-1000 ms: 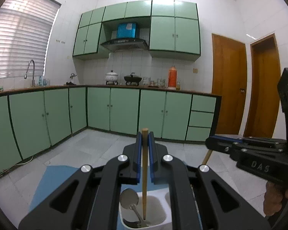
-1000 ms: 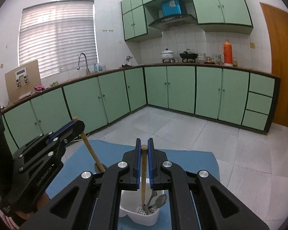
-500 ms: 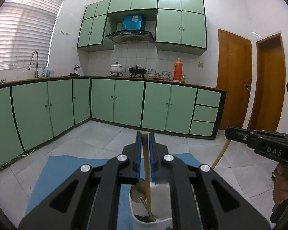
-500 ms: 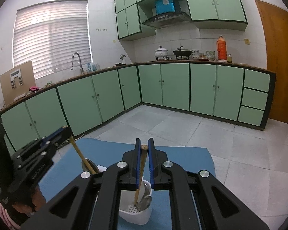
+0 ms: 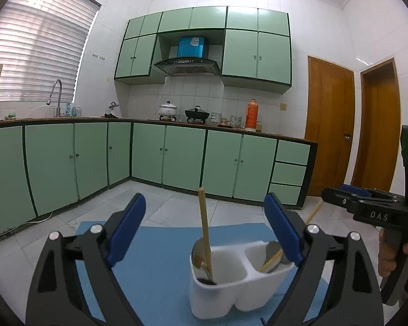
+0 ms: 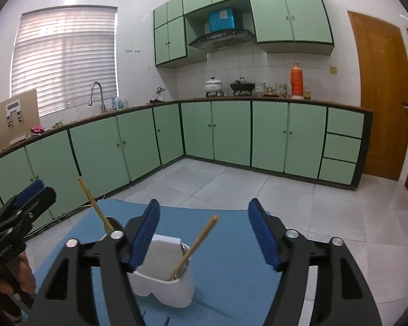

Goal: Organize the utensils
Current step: 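Lower the chopsticks into the holder and open both tools, then move both open tools back down toward the black chopsticks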

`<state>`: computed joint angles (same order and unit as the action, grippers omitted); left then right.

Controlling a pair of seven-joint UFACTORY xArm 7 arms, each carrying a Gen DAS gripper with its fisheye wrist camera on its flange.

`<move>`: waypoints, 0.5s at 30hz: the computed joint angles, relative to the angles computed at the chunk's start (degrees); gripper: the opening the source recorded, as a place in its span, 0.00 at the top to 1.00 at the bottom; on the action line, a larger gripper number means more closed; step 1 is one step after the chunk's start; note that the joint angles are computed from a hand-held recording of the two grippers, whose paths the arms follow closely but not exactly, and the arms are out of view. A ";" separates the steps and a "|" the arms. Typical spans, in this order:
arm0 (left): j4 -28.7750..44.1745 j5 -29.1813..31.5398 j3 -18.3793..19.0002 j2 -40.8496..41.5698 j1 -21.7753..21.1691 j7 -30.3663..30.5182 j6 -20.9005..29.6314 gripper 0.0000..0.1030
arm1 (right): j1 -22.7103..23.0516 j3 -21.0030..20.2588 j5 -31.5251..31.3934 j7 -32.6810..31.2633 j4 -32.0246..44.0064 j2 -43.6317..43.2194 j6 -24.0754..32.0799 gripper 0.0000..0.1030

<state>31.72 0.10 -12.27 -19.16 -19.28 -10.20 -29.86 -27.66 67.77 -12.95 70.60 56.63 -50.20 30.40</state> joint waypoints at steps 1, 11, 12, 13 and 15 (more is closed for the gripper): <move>-1.07 -0.43 -0.40 -1.12 0.24 0.26 0.17 0.14 | 0.55 -0.03 0.09 0.17 -0.25 -0.47 0.33 0.32; -13.66 -3.98 -5.55 -12.95 2.09 0.47 1.67 0.08 | 7.04 2.56 3.31 5.18 -3.00 -7.94 4.94 0.23; -14.87 -3.99 -5.76 -13.99 1.95 0.18 2.07 0.08 | 7.60 3.10 3.90 5.85 -3.14 -8.71 5.66 0.23; -16.38 -3.86 -5.75 -15.18 1.64 -0.20 2.50 0.08 | 8.05 3.78 4.51 6.50 -3.17 -9.44 6.48 0.22; -19.88 -3.72 -5.79 -18.16 0.71 -1.47 3.63 0.07 | 9.24 5.42 6.18 8.13 -3.21 -11.17 8.66 0.21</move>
